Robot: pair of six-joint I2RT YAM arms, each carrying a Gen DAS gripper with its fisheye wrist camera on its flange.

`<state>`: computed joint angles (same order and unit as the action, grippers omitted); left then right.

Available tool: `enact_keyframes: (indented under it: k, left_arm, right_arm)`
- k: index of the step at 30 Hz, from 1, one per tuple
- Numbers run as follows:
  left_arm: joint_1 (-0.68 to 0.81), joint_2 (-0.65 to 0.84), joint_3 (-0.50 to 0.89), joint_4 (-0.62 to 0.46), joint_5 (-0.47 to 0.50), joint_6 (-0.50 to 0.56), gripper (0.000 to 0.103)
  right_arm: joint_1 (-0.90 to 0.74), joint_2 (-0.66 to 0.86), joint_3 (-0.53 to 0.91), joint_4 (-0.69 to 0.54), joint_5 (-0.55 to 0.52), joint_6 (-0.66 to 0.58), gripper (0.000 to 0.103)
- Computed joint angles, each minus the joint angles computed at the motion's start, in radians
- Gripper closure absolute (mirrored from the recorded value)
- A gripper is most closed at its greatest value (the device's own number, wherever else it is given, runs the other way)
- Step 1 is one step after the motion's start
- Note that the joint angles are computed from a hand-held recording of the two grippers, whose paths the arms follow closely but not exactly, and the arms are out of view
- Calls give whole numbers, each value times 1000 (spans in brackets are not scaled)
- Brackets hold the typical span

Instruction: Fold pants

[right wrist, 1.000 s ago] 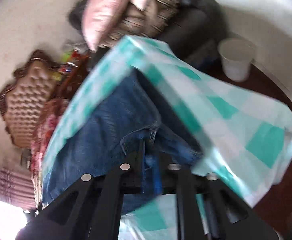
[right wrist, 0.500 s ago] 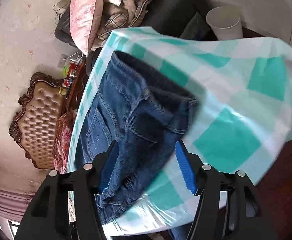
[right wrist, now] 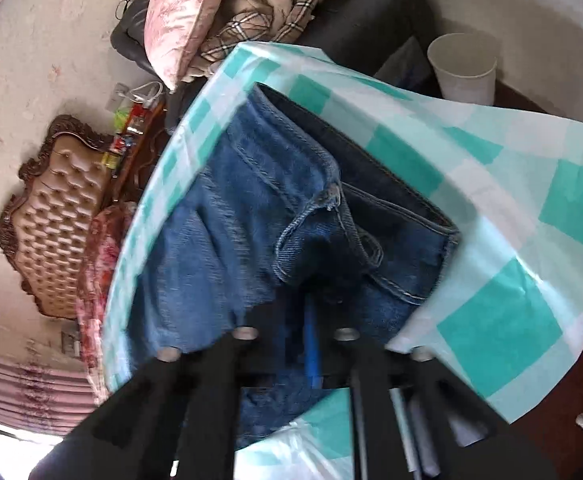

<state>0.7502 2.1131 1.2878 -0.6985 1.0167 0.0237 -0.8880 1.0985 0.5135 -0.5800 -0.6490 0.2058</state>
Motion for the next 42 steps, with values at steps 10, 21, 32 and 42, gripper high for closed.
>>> enact_keyframes:
  k: [10, 21, 32, 42]
  left_arm:
    - [76, -78, -138, -104, -108, 237, 101]
    - [117, -68, -171, -123, -113, 308, 101]
    - [199, 87, 33, -185, -45, 286, 88]
    - [317, 493, 852, -343, -90, 40, 100]
  right_arm:
    - [11, 42, -25, 32, 167, -120, 99]
    - [-82, -103, -17, -88, 158, -214, 100]
    - [-20, -90, -110, 24, 248, -168, 100]
    - [22, -82, -108, 40, 276, -125, 100]
